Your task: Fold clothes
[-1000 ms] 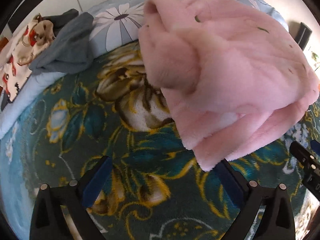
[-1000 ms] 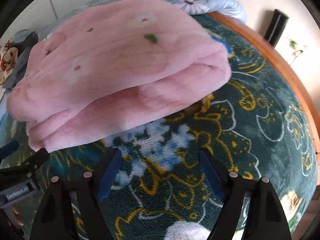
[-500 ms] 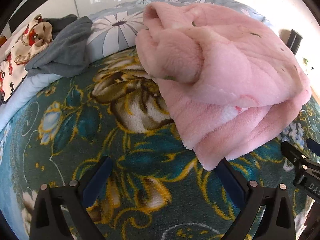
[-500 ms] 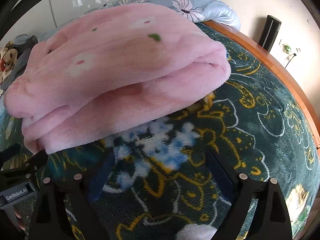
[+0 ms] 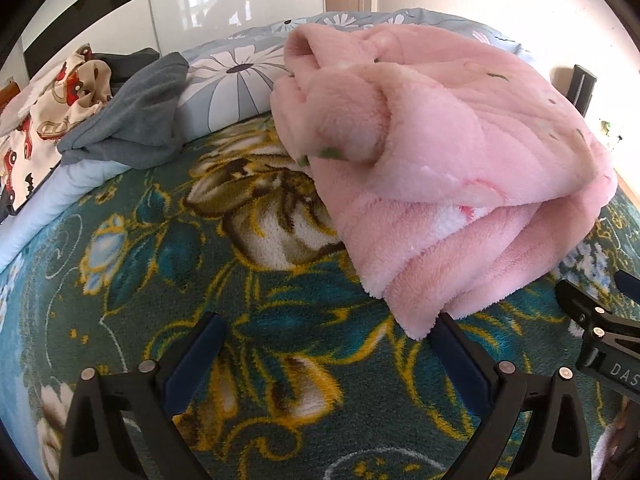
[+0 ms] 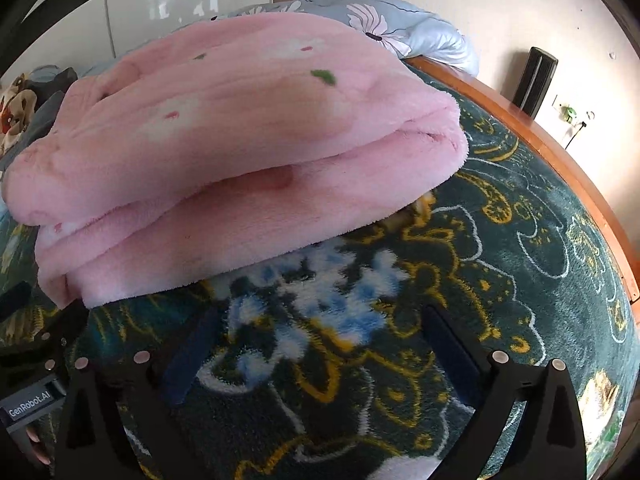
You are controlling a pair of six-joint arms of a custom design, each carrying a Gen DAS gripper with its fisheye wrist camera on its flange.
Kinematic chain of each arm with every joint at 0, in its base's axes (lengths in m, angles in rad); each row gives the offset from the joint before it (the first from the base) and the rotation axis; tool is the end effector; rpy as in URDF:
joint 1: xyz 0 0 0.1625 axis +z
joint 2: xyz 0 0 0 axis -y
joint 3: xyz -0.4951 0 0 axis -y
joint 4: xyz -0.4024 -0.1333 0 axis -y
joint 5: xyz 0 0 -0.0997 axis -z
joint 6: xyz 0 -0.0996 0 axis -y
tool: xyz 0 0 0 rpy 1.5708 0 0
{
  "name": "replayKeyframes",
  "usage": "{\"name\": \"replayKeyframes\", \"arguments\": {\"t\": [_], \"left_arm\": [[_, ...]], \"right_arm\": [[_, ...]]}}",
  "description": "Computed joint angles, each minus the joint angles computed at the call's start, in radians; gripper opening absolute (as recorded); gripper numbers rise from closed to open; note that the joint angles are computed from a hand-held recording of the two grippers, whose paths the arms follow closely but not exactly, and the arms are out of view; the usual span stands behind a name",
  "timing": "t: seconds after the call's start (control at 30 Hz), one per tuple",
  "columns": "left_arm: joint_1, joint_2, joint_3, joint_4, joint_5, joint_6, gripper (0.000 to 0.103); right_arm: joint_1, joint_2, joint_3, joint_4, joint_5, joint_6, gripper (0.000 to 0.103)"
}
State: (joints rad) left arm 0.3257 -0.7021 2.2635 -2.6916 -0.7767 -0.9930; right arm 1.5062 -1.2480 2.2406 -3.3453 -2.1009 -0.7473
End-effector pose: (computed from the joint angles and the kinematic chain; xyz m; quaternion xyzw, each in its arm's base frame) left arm -0.3536 -0.3351 -0.0258 0.1970 0.8822 -0.2515 0.3460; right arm 0.0500 -0.5126 0.3043 0.2046 -0.8742 0.2422 0.3677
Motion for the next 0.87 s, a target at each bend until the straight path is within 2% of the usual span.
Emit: {"name": "replayKeyframes", "arguments": {"t": [0.13,0.33,0.43,0.87], "left_arm": [[0.027,-0.010,0.008,-0.027,0.011,0.023,0.103],[0.020,-0.013,0.020,-0.044,0.004,0.019,0.103],[0.022,-0.013,0.022,-0.053,0.002,0.023,0.103],[0.033,-0.008,0.016,-0.065,0.002,0.035,0.103]], "right_arm": [[-0.008,-0.016,0.018,-0.029,0.012,-0.028,0.103],[-0.018,-0.056,0.035,-0.026,0.026,-0.046,0.103],[0.032,0.025,0.015,-0.072,-0.009,-0.012,0.103],[0.038,-0.047,0.036,-0.025,-0.010,-0.012,0.103]]}}
